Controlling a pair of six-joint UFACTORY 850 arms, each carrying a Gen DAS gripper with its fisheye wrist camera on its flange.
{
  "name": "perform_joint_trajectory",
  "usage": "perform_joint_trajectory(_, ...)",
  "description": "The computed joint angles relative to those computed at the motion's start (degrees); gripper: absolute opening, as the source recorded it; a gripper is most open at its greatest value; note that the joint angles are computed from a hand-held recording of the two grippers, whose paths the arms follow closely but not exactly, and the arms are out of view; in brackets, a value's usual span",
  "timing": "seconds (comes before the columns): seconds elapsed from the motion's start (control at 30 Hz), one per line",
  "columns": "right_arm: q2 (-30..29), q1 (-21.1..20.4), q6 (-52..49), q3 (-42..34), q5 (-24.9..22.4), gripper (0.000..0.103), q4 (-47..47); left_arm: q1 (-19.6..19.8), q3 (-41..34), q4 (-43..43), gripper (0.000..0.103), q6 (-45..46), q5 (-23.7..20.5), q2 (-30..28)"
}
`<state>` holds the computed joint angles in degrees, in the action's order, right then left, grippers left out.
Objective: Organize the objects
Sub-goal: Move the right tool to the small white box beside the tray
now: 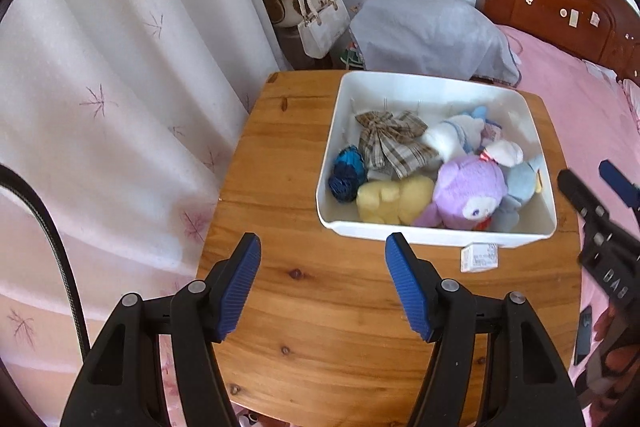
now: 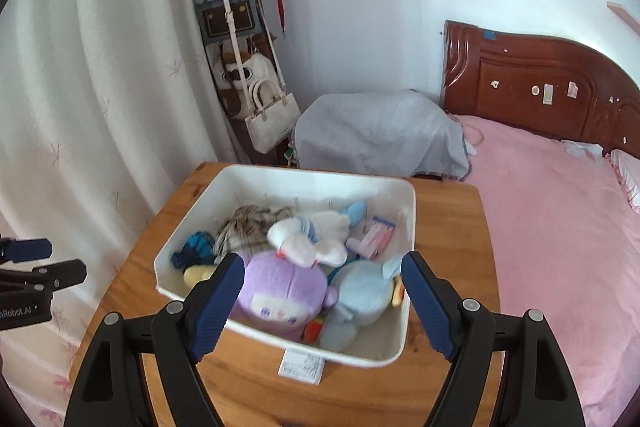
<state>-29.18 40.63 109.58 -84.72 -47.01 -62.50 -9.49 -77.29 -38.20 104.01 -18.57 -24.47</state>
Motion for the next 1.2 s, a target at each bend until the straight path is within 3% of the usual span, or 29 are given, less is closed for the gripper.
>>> perform_joint_trajectory(0.33,-2.31,2.00,-6.67,-1.06,1.87,0.081,9.21,1.33,-3.30,7.10,0.069,-8.25,-4.34,-2.86)
perform_joint_trajectory(0.77,-7.61,1.70,-4.80,-4.02,6.97,0.081,17.72,2.01,-13.11,16.38,0.069,-19.35,-10.69,-9.69)
perform_joint_trajectory(0.97,-10.45,1.45,0.65,-5.29,6.17,0.081,17.25,1.49,-17.04,18.63,0.069,-18.90,-14.03,-12.30)
perform_joint_trajectory(1.2,-14.74,1.45,-0.92,-9.05,0.98,0.079,18.98,0.84,-21.68,20.93,0.069,-18.61,-18.76,-15.23)
